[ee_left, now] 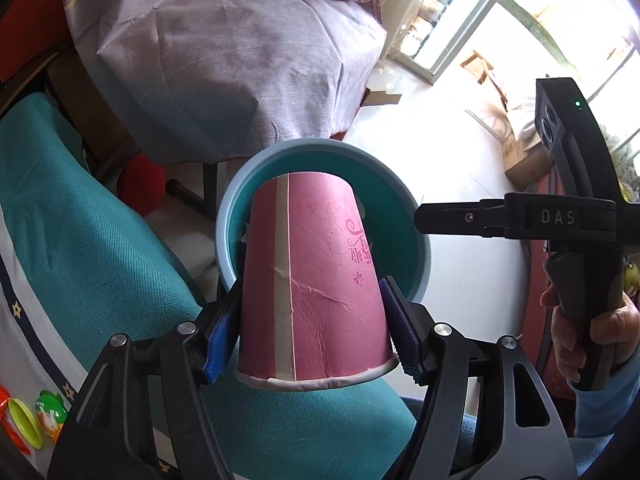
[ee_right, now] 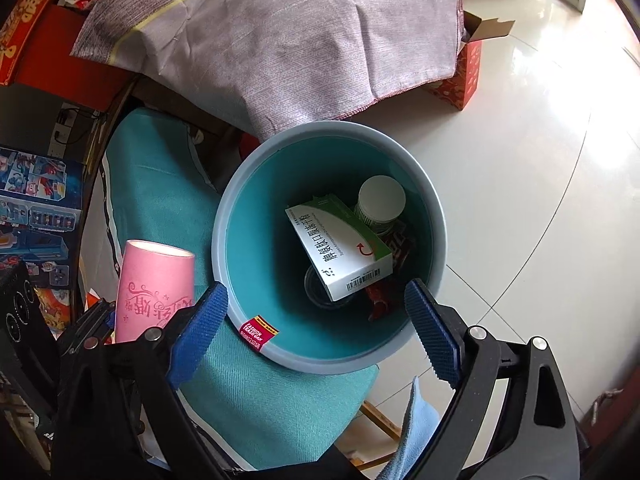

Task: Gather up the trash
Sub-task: 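Lower the pink paper cup into the bin and open the left tool, then move both tools back over the remaining trash on the table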

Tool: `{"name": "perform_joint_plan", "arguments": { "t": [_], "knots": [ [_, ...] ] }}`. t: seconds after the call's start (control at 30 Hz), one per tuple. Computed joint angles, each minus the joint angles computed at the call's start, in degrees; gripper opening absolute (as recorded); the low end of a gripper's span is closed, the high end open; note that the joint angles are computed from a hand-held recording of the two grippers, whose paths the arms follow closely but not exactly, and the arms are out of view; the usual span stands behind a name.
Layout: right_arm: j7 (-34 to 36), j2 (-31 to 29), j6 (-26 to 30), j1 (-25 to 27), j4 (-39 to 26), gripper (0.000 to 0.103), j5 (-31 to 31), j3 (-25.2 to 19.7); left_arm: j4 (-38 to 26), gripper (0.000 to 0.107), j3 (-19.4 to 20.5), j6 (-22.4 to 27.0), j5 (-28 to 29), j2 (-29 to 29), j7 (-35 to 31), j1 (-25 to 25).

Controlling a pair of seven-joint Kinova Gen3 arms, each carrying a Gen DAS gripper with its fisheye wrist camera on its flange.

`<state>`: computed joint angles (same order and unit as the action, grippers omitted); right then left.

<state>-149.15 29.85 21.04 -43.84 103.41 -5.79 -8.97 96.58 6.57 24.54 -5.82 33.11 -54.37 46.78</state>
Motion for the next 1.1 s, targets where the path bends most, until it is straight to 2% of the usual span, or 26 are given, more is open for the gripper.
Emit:
{"name": "perform_joint_plan", "arguments": {
  "t": [0.2,0.43,0.63,0.87,1.1],
  "knots": [
    [-0.6,-0.2,0.7,-0.3,-0.4,0.086,0.3,0.2,0.5,0.087,-2.0,-0.4,-0.8,-0.6,2.6,1.6],
    [-1.5,0.2,1.5,-0.7,-1.4,0.089,0.3,0.3,2.5,0.094,-2.1,-0.7,-1.4,-2.0,5.3,1.6],
    [-2.7,0.6,3.9,-2.1,-3.5,0.091,1.4,0.8,4.6,0.095,-2.1,-1.3,-2.2,-3.2,6.8,1.9],
    [-4.1,1.8,7.4,-4.3,-7.4,0.092,3.0,0.7,9.8,0.095,-3.5,-4.0,-3.5,-6.4,10.1,2.7],
    [-4.5,4.3,11.0,-7.5,-13.7,0.092,4.8,0.3,17.6,0.095,-8.2,-6.8,-7.7,-11.4,17.3,6.1]
  ]
}}
